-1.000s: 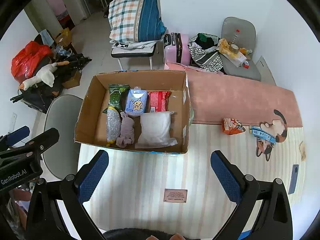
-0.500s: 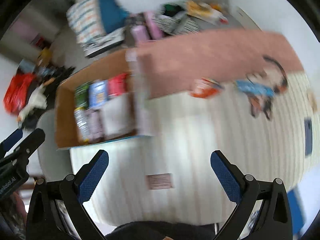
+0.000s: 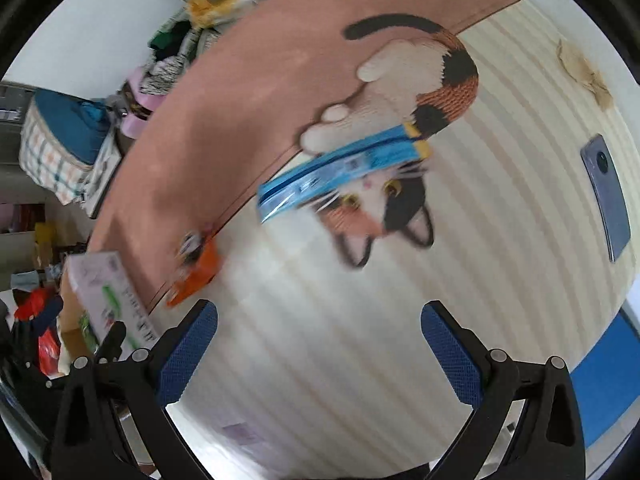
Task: Organize soft objects
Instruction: 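Grasp the orange panda snack bag with left tool while right tool grasps blue stick pack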
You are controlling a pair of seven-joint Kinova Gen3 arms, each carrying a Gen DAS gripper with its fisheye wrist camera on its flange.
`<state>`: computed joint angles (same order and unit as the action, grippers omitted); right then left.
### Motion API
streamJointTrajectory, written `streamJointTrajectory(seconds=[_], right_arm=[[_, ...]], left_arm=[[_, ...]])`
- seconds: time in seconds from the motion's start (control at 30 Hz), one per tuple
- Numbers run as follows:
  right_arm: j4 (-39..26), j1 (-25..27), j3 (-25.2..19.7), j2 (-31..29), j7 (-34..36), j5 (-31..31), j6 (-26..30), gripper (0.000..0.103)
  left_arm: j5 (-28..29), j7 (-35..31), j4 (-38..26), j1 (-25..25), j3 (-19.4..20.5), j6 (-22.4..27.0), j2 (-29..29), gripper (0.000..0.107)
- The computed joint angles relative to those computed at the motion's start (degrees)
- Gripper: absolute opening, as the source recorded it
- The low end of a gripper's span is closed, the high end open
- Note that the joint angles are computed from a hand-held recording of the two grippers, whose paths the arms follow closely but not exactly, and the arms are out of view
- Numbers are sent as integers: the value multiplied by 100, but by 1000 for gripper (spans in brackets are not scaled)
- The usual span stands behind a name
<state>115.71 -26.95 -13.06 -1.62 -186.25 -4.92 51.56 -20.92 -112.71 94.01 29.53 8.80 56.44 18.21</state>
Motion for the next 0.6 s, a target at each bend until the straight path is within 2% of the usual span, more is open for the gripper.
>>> streamJointTrajectory(seconds=[0.1,0.2,0.3,0.37,0.43,0.47,0.5,0.6], right_arm=[[604,727,98,20,699,-689,-699,103],[1002,1519,-118,280,1398,-1388,-1398,103],[1133,2206,-431,860,2097,-1897,-1904,100],[984,2203,-237,1168,2563,-2055,-1803,91],[603,1833,284,1572,2976,-2062,-1380,81],[407,1695,445,1710,3063,-1993,-1147,70],[157,1592,505,1888,3136,-1830,-914,67],[-606,1092,671,2347,3422,-1131,-215,58]], left_arm=[[-202,-238,-83,215,94,28,382,99],[-133,-669,-269,299,200,222,815,99],[-18,-723,-654,490,53,613,1283,99],[105,-669,-898,528,-21,835,1533,98],[282,-594,-1156,494,-78,1087,1746,87],[356,-520,-1313,447,-69,1277,1863,75],[498,-422,-1535,441,-166,1510,2009,68],[966,-13,-2236,196,-270,2194,2400,68]])
